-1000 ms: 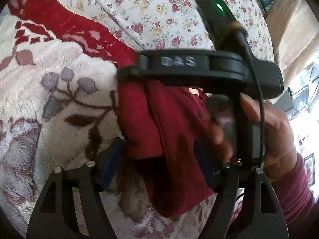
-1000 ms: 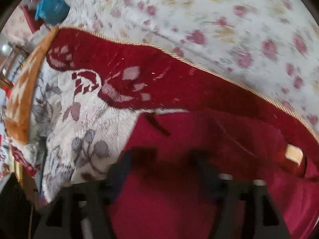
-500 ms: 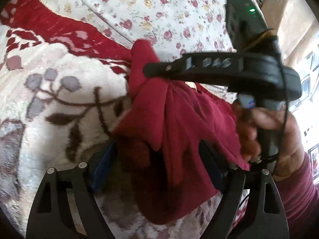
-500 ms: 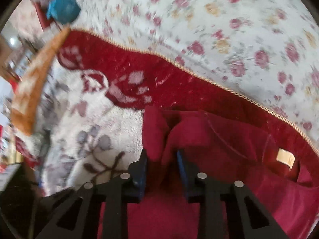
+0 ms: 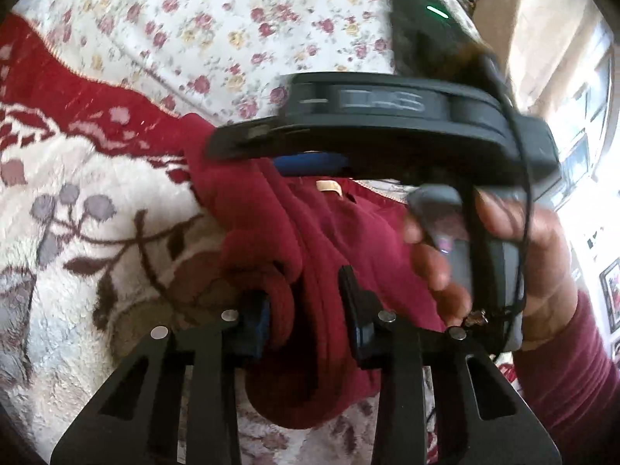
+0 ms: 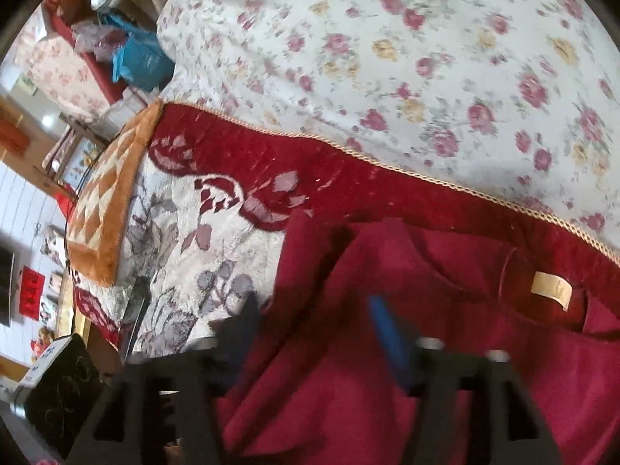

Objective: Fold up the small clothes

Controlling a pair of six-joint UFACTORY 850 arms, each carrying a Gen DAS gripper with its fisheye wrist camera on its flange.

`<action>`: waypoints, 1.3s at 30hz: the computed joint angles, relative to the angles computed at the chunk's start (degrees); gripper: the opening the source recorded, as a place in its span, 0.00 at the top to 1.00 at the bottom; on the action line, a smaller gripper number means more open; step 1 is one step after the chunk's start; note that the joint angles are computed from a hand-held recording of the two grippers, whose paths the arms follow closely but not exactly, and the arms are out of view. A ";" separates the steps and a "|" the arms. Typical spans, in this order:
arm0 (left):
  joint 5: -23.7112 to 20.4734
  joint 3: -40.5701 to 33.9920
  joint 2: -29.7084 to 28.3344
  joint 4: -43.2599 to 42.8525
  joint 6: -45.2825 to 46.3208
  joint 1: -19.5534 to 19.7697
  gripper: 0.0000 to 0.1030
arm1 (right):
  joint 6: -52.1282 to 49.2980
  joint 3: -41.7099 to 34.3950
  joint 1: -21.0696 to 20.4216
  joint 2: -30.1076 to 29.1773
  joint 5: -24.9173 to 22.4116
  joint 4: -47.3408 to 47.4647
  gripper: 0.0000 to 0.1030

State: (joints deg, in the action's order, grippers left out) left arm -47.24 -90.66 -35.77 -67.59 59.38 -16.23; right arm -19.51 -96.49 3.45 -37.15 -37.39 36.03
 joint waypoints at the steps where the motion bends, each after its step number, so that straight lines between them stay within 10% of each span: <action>1: 0.45 0.26 0.36 0.13 0.49 -0.21 0.70 | 1.08 -1.56 0.33 -0.99 -1.49 -1.70 0.32; 7: 1.33 -0.28 0.58 1.98 -0.60 -0.87 0.70 | 11.75 -11.38 2.77 -8.39 -10.13 -14.87 0.35; 12: -0.36 -0.61 1.88 1.39 1.26 -1.77 0.70 | 3.95 0.14 0.81 0.05 0.36 -8.25 0.74; 26: -4.45 -9.11 -1.19 4.65 1.21 -14.67 0.70 | -33.04 31.58 -18.51 25.32 6.85 34.51 0.84; 33: -8.20 -17.25 -8.95 11.44 -6.82 -20.37 0.70 | -38.94 40.07 -27.58 26.21 7.16 44.22 0.91; 39: -7.83 -11.33 -2.86 12.60 -4.13 -19.21 0.70 | -39.73 42.67 -29.48 26.94 6.28 45.93 0.91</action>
State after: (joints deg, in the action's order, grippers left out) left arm -55.06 -102.00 -38.63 -54.99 55.26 -35.45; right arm -59.23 -53.82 -26.03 -10.22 -31.11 81.96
